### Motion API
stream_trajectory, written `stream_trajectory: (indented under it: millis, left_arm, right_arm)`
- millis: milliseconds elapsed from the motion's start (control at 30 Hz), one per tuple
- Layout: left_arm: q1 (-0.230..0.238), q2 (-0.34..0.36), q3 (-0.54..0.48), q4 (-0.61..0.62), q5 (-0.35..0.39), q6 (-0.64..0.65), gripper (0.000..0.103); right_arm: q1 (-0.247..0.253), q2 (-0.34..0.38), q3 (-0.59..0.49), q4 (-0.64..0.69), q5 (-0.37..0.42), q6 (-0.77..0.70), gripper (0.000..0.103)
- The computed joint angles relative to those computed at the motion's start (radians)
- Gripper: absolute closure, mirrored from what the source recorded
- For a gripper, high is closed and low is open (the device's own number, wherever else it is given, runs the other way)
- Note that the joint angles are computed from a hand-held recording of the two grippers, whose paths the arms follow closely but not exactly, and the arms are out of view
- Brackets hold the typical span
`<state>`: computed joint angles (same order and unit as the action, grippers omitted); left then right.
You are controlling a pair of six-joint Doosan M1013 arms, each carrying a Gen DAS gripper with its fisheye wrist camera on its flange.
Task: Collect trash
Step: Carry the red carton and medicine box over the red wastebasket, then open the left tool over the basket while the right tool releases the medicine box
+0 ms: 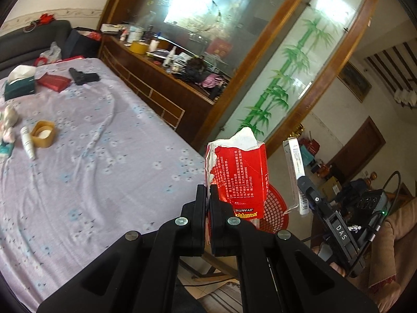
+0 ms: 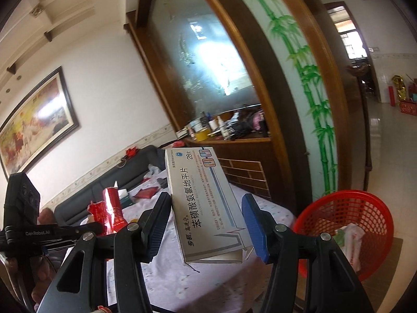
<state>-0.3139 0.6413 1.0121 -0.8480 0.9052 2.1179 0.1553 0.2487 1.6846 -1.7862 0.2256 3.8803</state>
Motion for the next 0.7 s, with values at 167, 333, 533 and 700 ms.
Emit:
stream_trajectory:
  millis: [167,333,533,700]
  left_arm:
    - [-0.03,0.028,-0.048,-0.012,0.048,0.024,0.101]
    - [-0.067,0.069,-0.114,-0.023,0.104,0.049,0.101]
    - [-0.109,0.144,-0.231,0.008,0.198,0.023,0.101]
    - [-0.142,0.184,-0.283,0.056,0.244,0.006,0.101]
  right_arm:
    - [-0.022,-0.019,0.027,0.004,0.041,0.02,0.043]
    - [-0.042,-0.049,0.067,0.046,0.109,0.021,0.043]
    - [-0.066,-0.074,0.105,0.128,0.153,-0.004,0.043]
    - [-0.083,-0.088,0.128,0.172,0.165,-0.013,0.043]
